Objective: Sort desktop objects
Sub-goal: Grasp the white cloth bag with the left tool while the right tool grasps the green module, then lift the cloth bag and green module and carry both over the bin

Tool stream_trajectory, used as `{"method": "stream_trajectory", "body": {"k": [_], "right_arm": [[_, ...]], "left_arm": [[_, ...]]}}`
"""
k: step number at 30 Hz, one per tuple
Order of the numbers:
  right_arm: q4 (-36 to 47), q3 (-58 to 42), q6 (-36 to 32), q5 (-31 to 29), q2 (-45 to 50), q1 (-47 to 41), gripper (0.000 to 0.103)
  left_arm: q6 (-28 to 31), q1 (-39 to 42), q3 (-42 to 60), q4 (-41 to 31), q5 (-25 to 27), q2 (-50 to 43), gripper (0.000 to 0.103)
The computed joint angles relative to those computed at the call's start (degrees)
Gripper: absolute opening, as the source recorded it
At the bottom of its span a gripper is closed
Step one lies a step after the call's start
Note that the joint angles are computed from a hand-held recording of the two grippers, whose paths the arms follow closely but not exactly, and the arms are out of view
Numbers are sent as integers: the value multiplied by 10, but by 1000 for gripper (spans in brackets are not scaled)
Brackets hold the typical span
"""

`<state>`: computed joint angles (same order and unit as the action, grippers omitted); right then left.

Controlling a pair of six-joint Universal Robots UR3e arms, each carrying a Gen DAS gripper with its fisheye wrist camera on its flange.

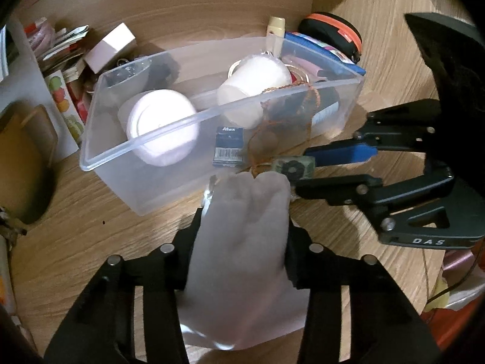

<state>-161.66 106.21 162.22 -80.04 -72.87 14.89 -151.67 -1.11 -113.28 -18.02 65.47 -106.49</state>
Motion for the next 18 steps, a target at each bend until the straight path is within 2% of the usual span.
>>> {"method": "stream_trajectory", "body": {"k": [18], "right_arm": [[-44,122,19,21,-139,-32,22]], "left_arm": [[-29,57,-92,33,-44,79,35]]}}
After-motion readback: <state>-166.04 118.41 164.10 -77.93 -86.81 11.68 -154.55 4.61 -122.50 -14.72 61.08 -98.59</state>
